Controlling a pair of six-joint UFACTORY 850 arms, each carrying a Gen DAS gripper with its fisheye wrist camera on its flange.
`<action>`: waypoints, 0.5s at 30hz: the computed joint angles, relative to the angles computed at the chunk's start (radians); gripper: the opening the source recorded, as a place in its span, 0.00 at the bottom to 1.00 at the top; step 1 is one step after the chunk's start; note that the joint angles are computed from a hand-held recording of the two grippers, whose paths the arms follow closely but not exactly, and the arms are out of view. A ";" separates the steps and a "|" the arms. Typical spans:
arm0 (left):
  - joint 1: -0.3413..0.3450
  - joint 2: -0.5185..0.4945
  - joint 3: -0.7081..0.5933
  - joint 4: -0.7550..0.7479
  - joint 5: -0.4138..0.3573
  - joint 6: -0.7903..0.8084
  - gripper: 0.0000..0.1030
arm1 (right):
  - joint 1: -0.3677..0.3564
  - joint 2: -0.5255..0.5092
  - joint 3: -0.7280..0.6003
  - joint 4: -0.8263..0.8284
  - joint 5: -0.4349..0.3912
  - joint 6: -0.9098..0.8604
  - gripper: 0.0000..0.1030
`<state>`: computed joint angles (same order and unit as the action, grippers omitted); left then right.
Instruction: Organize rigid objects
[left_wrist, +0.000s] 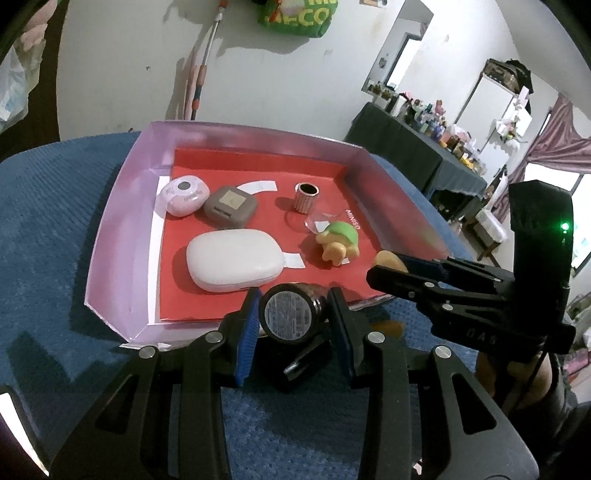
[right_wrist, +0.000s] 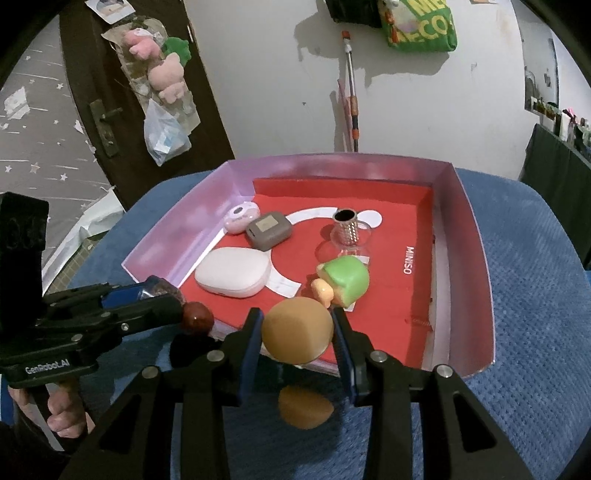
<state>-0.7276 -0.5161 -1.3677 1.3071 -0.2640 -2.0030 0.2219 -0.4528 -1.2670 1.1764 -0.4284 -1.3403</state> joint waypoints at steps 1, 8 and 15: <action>0.002 -0.002 -0.001 -0.018 0.005 0.020 0.33 | 0.000 -0.004 -0.004 -0.009 0.000 0.009 0.38; 0.022 -0.031 -0.024 -0.217 0.014 0.207 0.33 | 0.000 -0.039 -0.042 -0.072 -0.012 0.077 0.38; 0.043 -0.040 -0.025 -0.324 0.034 0.290 0.33 | 0.007 -0.063 -0.062 -0.109 -0.009 0.112 0.38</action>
